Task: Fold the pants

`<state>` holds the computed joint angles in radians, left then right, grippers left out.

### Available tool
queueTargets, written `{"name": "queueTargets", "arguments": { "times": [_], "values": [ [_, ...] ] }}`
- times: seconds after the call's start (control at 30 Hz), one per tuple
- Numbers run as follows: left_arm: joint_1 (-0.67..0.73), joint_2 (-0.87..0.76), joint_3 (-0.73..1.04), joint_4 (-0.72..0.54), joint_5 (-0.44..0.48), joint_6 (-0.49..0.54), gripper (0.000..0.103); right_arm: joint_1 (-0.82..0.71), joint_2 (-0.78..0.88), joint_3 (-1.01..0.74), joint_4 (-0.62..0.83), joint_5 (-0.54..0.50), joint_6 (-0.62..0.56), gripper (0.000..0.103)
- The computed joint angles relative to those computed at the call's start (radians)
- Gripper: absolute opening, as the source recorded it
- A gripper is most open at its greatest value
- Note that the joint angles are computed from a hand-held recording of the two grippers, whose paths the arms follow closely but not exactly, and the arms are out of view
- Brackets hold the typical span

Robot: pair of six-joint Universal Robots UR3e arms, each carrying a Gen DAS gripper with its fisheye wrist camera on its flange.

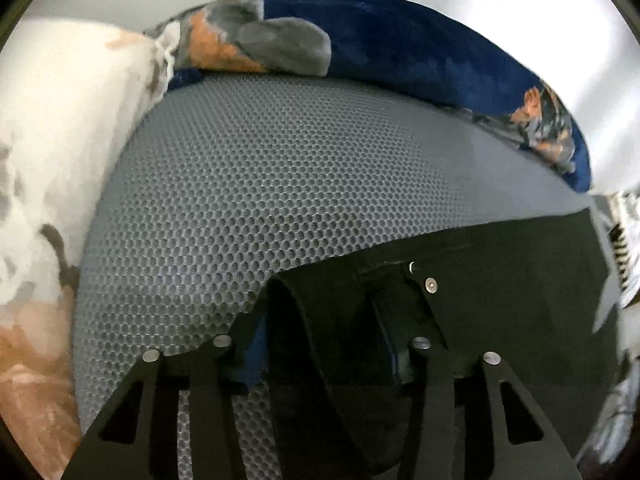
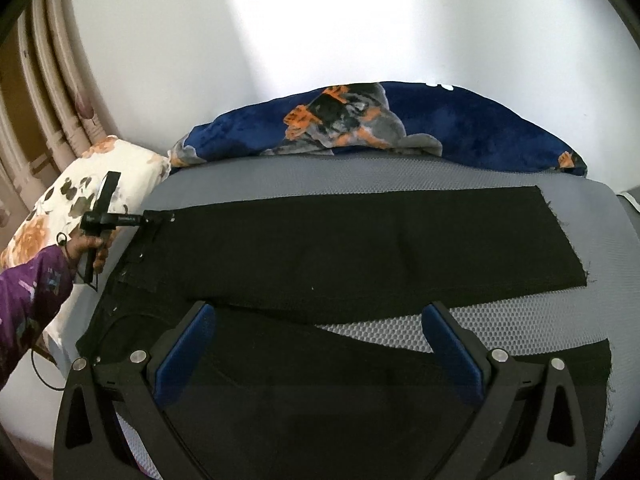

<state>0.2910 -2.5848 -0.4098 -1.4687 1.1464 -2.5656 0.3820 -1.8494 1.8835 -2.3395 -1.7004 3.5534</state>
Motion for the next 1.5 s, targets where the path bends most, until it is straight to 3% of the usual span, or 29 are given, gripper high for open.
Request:
{"name": "queueTargets", "arguments": {
  "times": [0.03, 0.07, 0.13, 0.2, 0.5, 0.6, 0.73, 0.77, 0.87, 0.97, 1.17, 1.5],
  "values": [
    [-0.004, 0.004, -0.026, 0.037, 0.005, -0.001, 0.043, 0.001, 0.003, -0.001, -0.001, -0.001, -0.001, 0.103],
    [0.001, -0.007, -0.010, 0.021, -0.018, 0.005, 0.032, 0.002, 0.007, -0.001, -0.004, -0.002, 0.000, 0.103],
    [0.012, -0.004, -0.013, 0.003, -0.047, 0.019, 0.026, 0.005, 0.011, 0.001, -0.006, -0.004, 0.000, 0.103],
    [0.014, 0.060, -0.143, 0.092, -0.045, 0.040, 0.020, 0.005, 0.022, 0.000, -0.008, -0.004, 0.000, 0.103],
    [0.042, 0.278, -0.573, 0.423, -0.097, -0.013, 0.017, -0.065, 0.042, -0.001, -0.047, 0.044, -0.063, 0.103],
    [0.061, 0.372, -0.745, 0.567, -0.147, -0.071, 0.017, -0.181, 0.064, -0.023, -0.019, 0.147, -0.090, 0.103],
    [0.119, 0.568, -1.053, 0.753, -0.286, -0.107, 0.017, -0.396, 0.126, -0.061, 0.053, 0.423, -0.095, 0.102],
    [0.127, 0.613, -1.112, 0.778, -0.302, -0.100, 0.017, -0.460, 0.162, -0.075, 0.074, 0.521, -0.088, 0.097],
    [0.163, 0.770, -1.307, 0.820, -0.380, -0.066, 0.017, -0.525, 0.256, -0.128, 0.100, 0.650, -0.069, 0.082],
    [0.210, 0.931, -1.467, 0.797, -0.439, -0.014, 0.017, -0.522, 0.372, -0.207, 0.089, 0.707, -0.033, 0.074],
    [0.296, 1.135, -1.626, 0.660, -0.508, 0.066, 0.017, -0.466, 0.605, -0.372, 0.068, 0.792, 0.081, 0.058],
    [0.424, 1.360, -1.717, 0.323, -0.597, 0.233, 0.017, -0.474, 0.844, -0.578, 0.015, 0.815, 0.335, 0.055]
  ]
}}
